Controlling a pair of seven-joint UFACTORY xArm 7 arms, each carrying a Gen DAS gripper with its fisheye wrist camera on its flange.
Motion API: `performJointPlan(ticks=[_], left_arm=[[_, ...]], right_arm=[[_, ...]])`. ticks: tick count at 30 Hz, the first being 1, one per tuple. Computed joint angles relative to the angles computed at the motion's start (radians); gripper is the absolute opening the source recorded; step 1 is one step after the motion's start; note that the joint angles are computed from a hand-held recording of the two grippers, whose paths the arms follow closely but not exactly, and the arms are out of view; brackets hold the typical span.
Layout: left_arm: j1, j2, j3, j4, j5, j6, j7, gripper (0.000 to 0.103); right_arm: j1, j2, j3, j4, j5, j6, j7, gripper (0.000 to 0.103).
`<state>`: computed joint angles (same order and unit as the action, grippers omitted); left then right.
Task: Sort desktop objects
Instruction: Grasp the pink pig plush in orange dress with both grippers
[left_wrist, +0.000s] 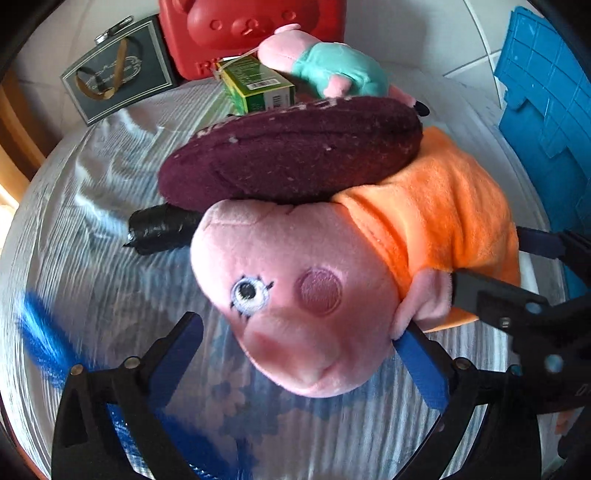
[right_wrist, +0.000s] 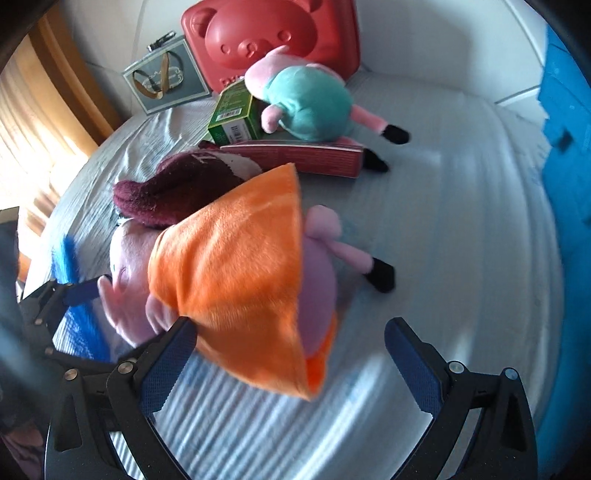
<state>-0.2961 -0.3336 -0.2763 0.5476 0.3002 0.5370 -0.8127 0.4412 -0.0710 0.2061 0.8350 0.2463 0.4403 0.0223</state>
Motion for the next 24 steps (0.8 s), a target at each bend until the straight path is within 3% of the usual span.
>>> performJointPlan(ticks=[3,9,13,15,18,24], left_arm=[[0.008,0.034,0.000,0.021,0.016,-0.009,-0.004,0.103],[-0.017,0.079,0.056,0.019,-0.092,-0.069,0.071,0.103],[-0.030,0.062,0.061,0.003,-0.143,-0.092,0.111,0.086],[-0.020,0.051,0.039,0.005,-0.118,-0.077,0.093,0.083],[-0.029,0.017,0.036,-0.005,-0.130,-0.063,0.095,0.080],[-0.043,-0.132,0.002,-0.037,-0.118,-0.018,0.089,0.080]], right_arm=[[0.000,0.035,-0.004,0.029,0.042,0.013,-0.036,0.103],[-0.015,0.087,-0.004,0.069,0.172,0.051,-0.141,0.103],[-0.019,0.086,0.007,0.062,0.176,0.039,-0.133,0.102],[-0.015,0.066,0.013,0.057,0.226,0.047,-0.177,0.078],[-0.004,0.031,0.016,0.031,0.183,0.037,-0.147,0.076],[0.030,-0.124,-0.003,-0.059,0.225,0.024,-0.138,0.075]])
